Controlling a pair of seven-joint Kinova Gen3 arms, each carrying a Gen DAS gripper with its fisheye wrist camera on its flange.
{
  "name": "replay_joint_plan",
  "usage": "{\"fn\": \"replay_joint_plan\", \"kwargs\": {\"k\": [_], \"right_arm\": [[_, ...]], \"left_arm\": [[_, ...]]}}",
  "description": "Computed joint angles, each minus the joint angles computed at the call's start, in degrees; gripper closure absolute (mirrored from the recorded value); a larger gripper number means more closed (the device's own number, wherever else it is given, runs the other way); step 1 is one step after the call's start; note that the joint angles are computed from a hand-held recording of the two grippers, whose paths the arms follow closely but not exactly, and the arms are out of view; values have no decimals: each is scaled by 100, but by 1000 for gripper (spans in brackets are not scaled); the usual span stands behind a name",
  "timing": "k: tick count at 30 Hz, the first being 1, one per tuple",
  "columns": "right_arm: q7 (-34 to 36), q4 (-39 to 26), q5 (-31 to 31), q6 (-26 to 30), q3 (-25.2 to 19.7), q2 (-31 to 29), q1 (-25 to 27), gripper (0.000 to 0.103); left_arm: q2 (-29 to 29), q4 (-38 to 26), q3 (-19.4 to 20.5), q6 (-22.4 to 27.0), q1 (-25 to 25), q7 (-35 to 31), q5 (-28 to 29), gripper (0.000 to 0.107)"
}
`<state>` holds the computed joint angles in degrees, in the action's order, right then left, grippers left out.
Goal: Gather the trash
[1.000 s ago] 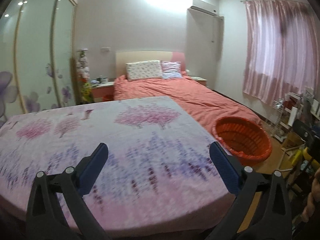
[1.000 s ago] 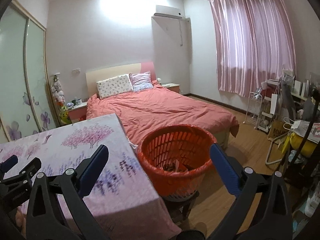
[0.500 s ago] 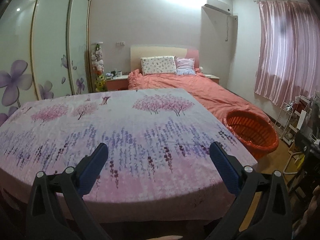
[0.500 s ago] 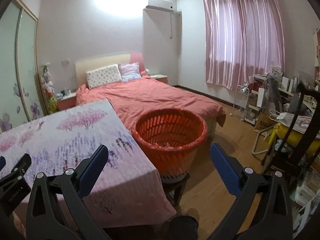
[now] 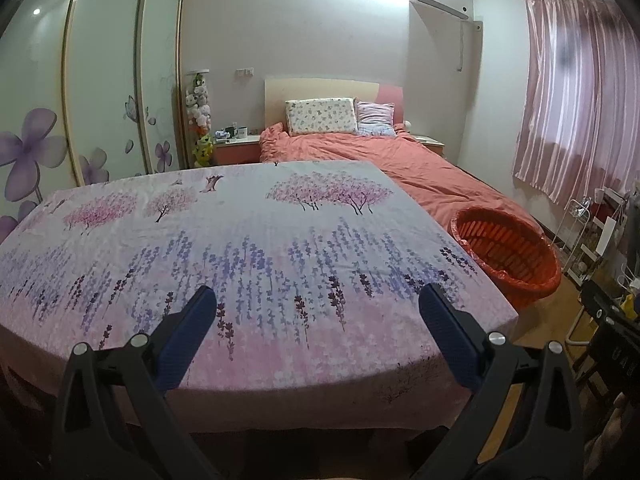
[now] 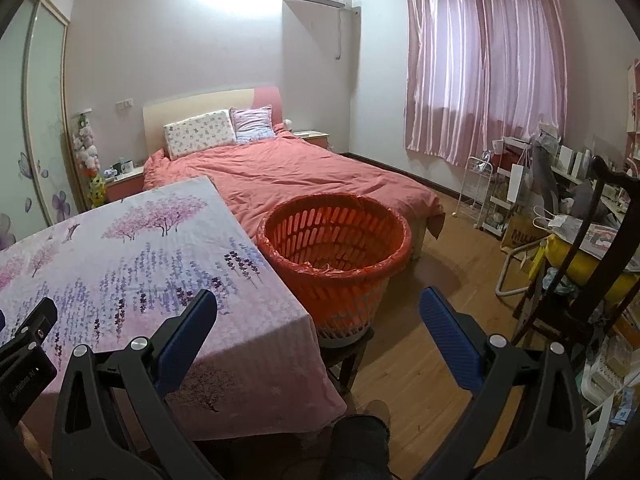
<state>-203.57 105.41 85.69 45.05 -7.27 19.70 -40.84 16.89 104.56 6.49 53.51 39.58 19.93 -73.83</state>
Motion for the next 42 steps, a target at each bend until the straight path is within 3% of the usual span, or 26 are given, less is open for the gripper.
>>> {"fn": "replay_joint_plan", "kwargs": {"k": [13, 42], "right_arm": [[65, 28, -97, -331, 21, -76, 98, 3], [-18, 48, -45, -354, -19, -129, 128, 3]], "left_arm": [[-3, 3, 2, -7, -1, 36, -3, 9], [-89, -17, 135, 224, 102, 140, -259, 9]]}}
